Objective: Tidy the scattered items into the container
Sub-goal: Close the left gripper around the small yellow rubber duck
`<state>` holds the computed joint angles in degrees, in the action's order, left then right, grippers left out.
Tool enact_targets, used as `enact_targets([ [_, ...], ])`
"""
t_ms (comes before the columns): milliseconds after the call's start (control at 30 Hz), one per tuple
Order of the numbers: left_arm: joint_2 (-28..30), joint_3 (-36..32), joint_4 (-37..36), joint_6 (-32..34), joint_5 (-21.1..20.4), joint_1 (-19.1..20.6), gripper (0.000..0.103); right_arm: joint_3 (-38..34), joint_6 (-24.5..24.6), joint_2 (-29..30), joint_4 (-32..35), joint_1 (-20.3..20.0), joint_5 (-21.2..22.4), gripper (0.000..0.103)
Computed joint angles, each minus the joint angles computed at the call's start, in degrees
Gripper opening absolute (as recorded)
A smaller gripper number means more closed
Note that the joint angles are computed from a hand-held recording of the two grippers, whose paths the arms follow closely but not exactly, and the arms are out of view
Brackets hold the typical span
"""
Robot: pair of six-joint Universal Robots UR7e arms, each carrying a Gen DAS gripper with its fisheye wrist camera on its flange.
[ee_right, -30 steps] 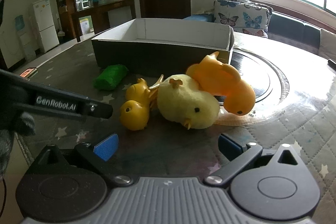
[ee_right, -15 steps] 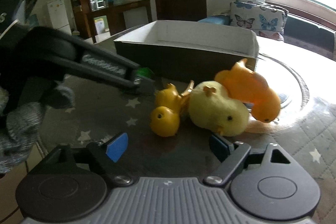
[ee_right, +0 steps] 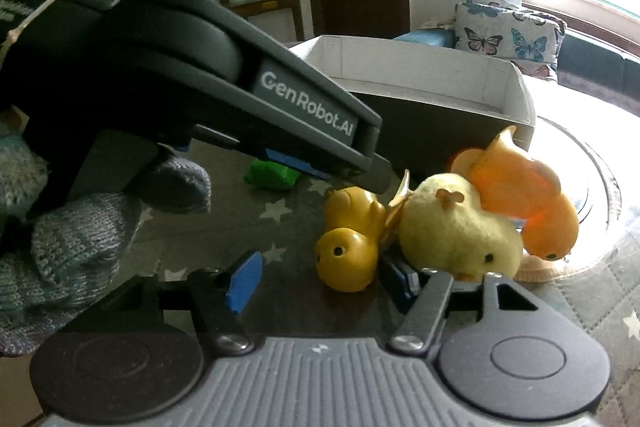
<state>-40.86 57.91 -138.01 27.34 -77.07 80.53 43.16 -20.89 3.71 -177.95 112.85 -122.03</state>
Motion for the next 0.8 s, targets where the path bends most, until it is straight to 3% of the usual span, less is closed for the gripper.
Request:
enact_targets([
  [200, 0.97, -2.56, 3.32, -1.68, -2.15, 0.96, 0.024, 1.10, 2.62, -0.62, 0.00, -0.37, -0.13, 0.047],
  [367, 0.54, -2.22, 3.44, -1.78, -2.28, 1.08, 0.024, 3.44, 3.05, -1.85, -1.10, -0.48, 0.00, 0.035],
  [800, -3.13, 3.10, 2.66, -3.66, -1.07, 0.95, 0.028, 12.34, 0.10, -7.60, 0.80, -0.62, 3.43, 0.035],
])
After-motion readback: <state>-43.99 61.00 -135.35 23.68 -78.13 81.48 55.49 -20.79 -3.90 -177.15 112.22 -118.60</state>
